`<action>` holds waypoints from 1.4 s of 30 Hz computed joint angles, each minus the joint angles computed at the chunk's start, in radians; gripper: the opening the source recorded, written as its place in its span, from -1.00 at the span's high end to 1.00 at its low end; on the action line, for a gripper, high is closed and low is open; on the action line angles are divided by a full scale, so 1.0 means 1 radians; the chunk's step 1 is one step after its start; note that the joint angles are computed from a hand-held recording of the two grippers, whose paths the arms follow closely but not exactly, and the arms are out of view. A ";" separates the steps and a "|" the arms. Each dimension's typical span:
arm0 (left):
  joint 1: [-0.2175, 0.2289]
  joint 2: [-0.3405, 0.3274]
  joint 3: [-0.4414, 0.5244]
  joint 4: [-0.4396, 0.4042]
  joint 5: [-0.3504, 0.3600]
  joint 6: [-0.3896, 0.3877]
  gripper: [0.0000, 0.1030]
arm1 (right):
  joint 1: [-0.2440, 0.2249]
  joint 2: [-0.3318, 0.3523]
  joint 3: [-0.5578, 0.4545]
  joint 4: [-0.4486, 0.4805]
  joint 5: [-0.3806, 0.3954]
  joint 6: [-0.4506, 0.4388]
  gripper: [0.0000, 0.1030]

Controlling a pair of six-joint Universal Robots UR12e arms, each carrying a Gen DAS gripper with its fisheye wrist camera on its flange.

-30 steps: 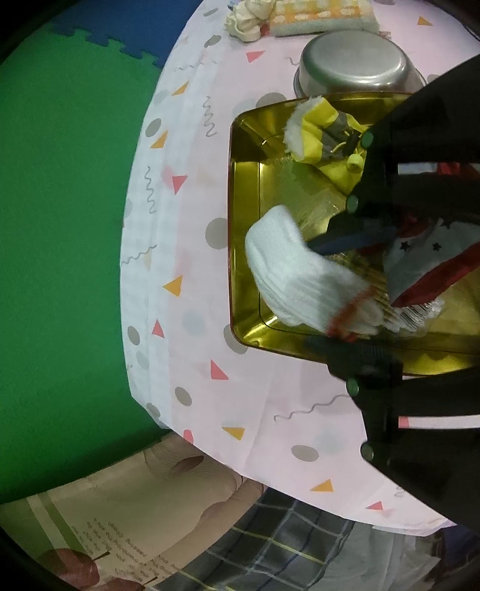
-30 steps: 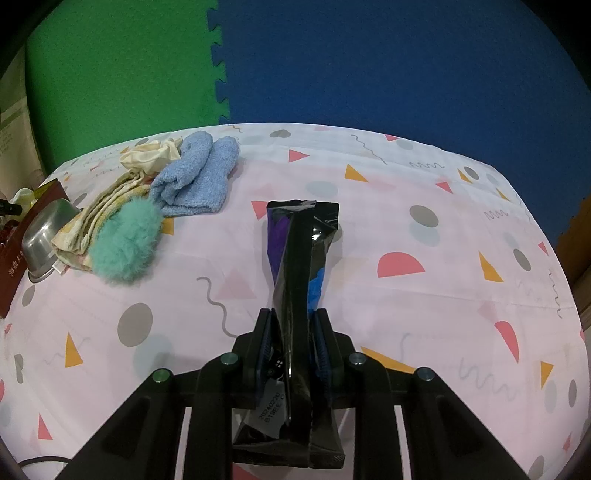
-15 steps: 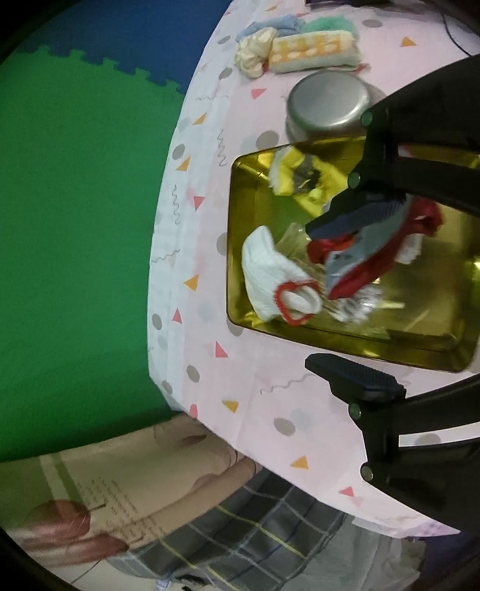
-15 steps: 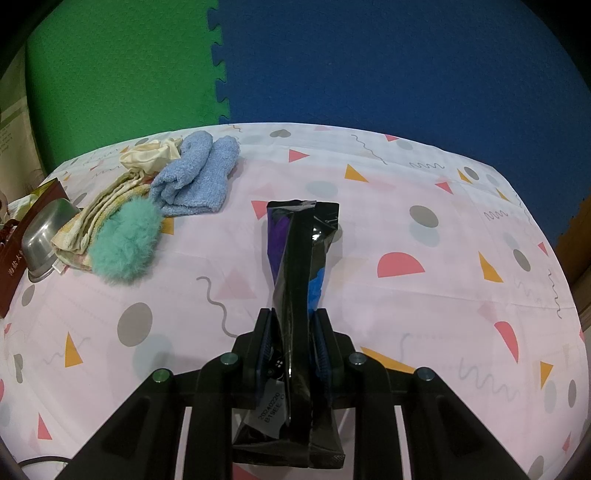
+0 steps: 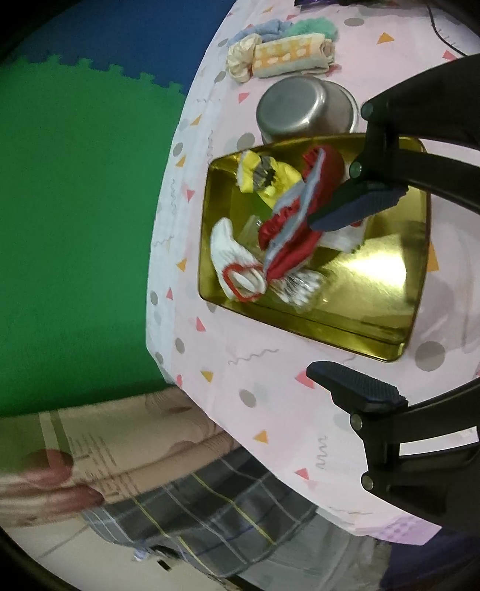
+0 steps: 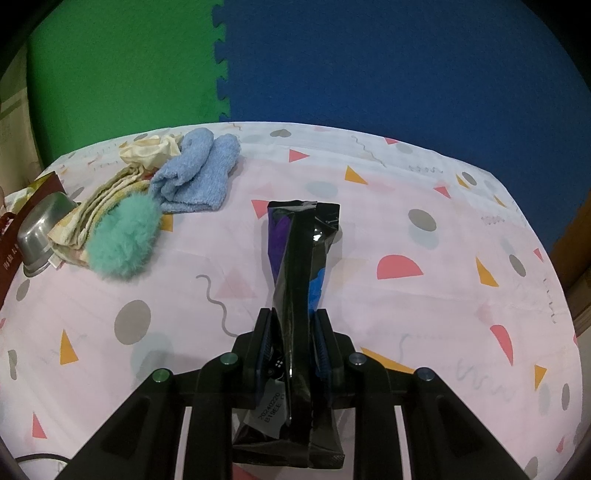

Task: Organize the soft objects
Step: 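Withdraw the left tool up from the tin, then carry the black package over the gold tin with the right tool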

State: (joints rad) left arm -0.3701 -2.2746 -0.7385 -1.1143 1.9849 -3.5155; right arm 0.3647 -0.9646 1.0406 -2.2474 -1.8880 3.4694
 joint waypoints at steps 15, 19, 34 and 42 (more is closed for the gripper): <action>0.007 0.091 -0.192 0.102 0.055 -0.116 -0.49 | 0.013 0.016 -0.042 0.068 -0.051 0.016 0.57; 0.013 0.103 -0.217 0.108 0.060 -0.146 -0.51 | 0.020 0.022 -0.060 0.092 -0.061 0.018 0.57; 0.015 0.113 -0.231 0.107 0.077 -0.180 -0.58 | 0.063 0.053 -0.154 0.093 -0.065 -0.034 0.57; 0.016 0.117 -0.234 0.106 0.082 -0.201 -0.59 | 0.087 0.109 -0.269 0.090 0.002 -0.089 0.57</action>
State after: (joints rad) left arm -0.3545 -2.1572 -0.9725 -1.0086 2.0667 -3.7164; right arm 0.4516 -0.8559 0.7716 -2.1576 -1.8858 3.3804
